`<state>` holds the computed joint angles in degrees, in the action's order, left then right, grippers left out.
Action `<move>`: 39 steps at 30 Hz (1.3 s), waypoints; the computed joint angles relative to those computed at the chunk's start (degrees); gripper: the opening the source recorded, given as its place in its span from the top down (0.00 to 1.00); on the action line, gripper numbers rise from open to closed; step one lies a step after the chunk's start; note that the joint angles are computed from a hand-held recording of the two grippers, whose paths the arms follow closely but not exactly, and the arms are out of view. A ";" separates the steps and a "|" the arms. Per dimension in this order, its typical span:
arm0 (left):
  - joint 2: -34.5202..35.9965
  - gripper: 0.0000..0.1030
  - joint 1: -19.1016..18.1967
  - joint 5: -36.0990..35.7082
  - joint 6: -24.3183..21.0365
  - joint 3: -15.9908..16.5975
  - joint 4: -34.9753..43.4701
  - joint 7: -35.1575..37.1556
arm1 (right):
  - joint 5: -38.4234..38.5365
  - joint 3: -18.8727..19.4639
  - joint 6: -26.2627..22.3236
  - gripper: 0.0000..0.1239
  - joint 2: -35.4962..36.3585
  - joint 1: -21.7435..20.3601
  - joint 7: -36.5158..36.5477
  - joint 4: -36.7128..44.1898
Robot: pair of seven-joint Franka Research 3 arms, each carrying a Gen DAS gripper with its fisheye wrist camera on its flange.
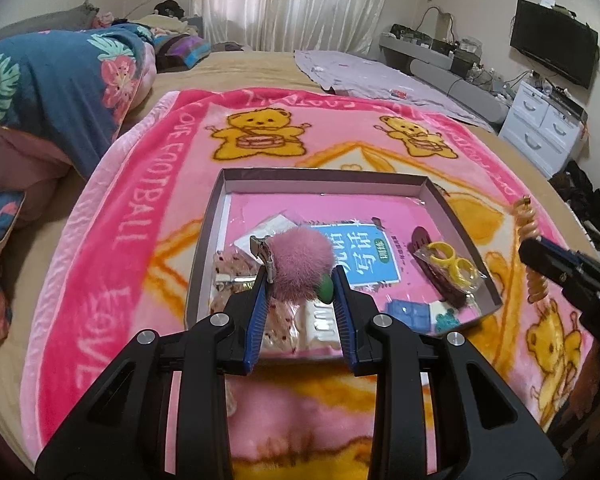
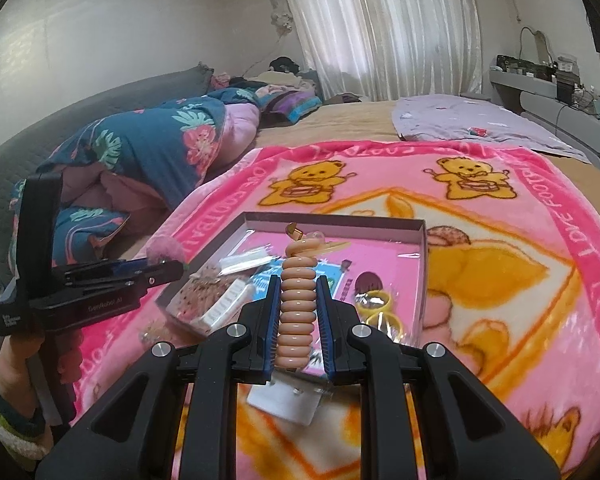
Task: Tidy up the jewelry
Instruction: 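Carry the pom-pom clip and coiled hair tie over the grey box, then open both tools to release the pom-pom clip and hair tie into the box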
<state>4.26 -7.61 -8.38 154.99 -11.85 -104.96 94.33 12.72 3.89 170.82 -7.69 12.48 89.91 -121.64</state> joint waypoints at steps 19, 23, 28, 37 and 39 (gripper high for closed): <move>8.20 0.77 1.30 5.23 -4.66 -0.83 6.95 -3.58 | -5.09 -2.00 -9.23 0.86 13.19 0.83 2.54 12.78; 8.69 0.77 1.34 5.58 -5.01 -0.90 7.14 -3.94 | -7.96 -2.84 -10.19 0.86 14.27 1.53 5.19 13.09; 9.03 0.77 1.45 5.72 -5.39 -1.02 7.32 -3.93 | -10.91 -3.44 -10.50 0.86 14.54 2.02 7.98 12.58; 8.97 0.77 1.54 5.60 -5.56 -1.13 7.28 -3.77 | -10.38 -2.97 -8.51 0.65 12.02 1.54 8.32 9.95; 8.88 0.77 1.50 5.65 -5.60 -1.12 7.25 -3.73 | -8.92 -2.71 -7.47 0.59 10.67 1.18 8.02 8.65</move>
